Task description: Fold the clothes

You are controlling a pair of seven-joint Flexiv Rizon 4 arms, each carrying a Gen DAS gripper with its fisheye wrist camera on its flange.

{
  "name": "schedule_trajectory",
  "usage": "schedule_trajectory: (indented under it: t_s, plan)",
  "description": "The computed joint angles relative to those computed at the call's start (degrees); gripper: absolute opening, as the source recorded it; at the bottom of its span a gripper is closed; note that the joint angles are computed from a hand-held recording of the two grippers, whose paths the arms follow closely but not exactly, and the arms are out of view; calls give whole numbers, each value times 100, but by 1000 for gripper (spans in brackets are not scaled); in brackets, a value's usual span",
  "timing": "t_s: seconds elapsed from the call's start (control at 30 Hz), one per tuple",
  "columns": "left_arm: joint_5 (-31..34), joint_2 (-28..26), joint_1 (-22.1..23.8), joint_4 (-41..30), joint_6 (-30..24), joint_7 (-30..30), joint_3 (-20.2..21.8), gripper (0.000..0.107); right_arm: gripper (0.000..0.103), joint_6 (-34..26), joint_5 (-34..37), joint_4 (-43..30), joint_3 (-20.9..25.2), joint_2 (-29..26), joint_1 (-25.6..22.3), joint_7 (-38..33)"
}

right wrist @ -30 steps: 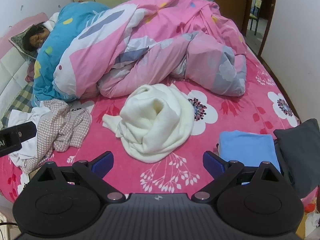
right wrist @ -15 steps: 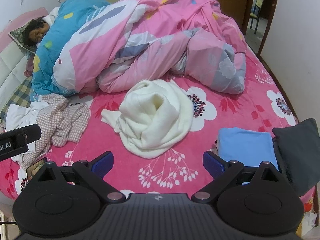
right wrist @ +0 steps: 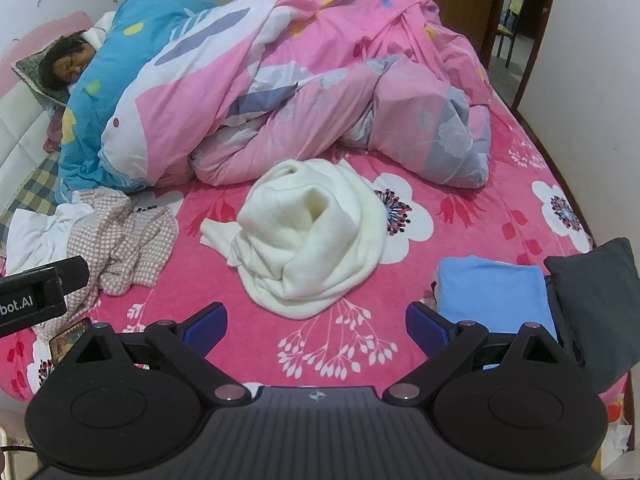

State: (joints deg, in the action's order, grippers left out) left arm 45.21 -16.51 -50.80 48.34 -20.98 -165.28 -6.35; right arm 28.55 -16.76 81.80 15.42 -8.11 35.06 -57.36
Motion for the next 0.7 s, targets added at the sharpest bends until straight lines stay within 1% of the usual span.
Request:
schedule_trajectory:
  t_s: [0.17, 0.23, 0.37, 0.43, 0.53, 0.6, 0.7]
  plan:
    - [-127, 193, 186, 379, 301, 22, -11, 103, 98, -119, -122, -179, -28, -167, 95, 67]
    - [-145, 308, 295, 617, 518, 54, -40, 103, 98, -130, -154, -224, -41, -223, 123, 72]
    - [-337, 623, 654, 1270, 1291, 92, -122, 103, 98, -77, -197, -309, -83, -340, 151, 54]
    - [-434, 752, 862, 1586, 1739, 16, -171, 103, 98, -11, -208, -342, -113, -407, 145, 30]
    - [-579, 812, 1136, 1840, 2160, -164, -240, 103, 98, 59, -208, -393, -165, -500, 116, -11]
    - [-631, 788, 1271, 1920, 2340, -223, -271, 103, 98, 196, -135, -401, -198, -560, 48, -77]
    - [-691, 619, 1419, 1870, 2389, -170, -267, 103, 98, 527, 24, -411, -250, -722, -91, -263]
